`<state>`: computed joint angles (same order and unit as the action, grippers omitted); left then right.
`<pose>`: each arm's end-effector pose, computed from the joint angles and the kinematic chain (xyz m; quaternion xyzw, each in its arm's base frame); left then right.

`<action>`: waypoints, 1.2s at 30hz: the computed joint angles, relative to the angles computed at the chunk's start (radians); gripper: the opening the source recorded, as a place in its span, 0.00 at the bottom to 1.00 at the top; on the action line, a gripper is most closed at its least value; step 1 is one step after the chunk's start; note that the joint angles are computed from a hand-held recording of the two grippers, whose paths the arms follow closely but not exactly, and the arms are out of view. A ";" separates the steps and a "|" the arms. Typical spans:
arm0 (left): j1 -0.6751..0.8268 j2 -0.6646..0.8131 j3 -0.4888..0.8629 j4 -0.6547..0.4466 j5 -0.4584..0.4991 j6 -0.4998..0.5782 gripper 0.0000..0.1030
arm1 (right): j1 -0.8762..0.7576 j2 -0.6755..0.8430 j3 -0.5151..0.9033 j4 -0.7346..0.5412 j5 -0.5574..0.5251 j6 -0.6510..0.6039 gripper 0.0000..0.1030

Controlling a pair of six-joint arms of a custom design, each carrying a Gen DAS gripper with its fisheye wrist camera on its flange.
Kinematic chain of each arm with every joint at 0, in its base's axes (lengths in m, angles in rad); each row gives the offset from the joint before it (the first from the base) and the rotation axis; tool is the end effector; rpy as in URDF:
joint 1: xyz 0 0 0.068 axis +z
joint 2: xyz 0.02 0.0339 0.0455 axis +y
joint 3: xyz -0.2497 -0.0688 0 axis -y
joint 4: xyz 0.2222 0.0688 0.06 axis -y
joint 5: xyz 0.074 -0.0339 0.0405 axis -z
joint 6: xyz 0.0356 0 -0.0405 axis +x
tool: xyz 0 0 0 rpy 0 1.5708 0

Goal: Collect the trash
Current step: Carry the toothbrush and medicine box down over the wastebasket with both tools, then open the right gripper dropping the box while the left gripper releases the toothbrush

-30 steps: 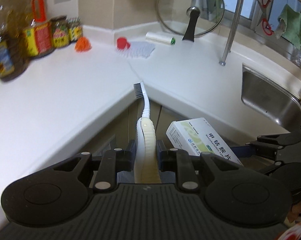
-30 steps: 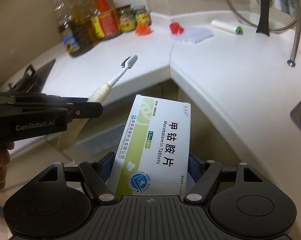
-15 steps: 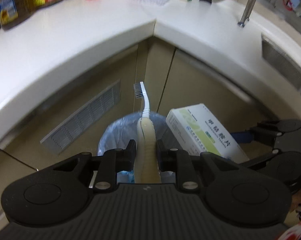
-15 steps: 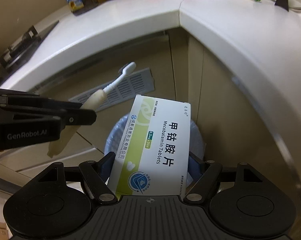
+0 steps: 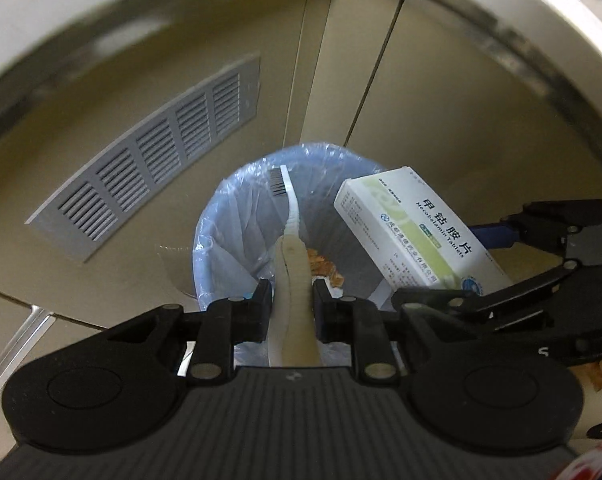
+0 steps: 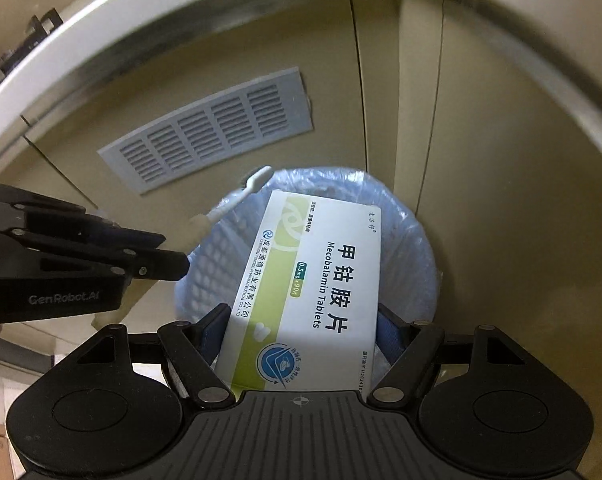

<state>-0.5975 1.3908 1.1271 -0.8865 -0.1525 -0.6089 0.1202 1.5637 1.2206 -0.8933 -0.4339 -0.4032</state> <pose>0.2098 -0.1362 0.2595 -0.0215 0.9750 -0.0567 0.2137 0.2787 0.0487 0.2445 -0.2837 0.9209 0.1872 0.1908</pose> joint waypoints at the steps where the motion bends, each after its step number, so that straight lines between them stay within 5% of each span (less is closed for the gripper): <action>1: 0.007 0.009 -0.013 0.017 0.011 0.011 0.19 | 0.001 0.011 -0.009 0.015 0.002 -0.002 0.72; 16: 0.111 0.242 -0.049 0.195 0.162 0.085 0.19 | 0.029 0.198 -0.027 0.175 0.023 0.025 0.72; 36: 0.148 0.300 0.001 0.166 0.168 0.096 0.23 | 0.057 0.286 0.056 0.167 0.042 0.088 0.72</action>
<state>-0.4498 1.6910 1.1280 -0.7205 0.0160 -0.5131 0.1771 1.8493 1.2770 -0.7266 -0.3916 -0.3156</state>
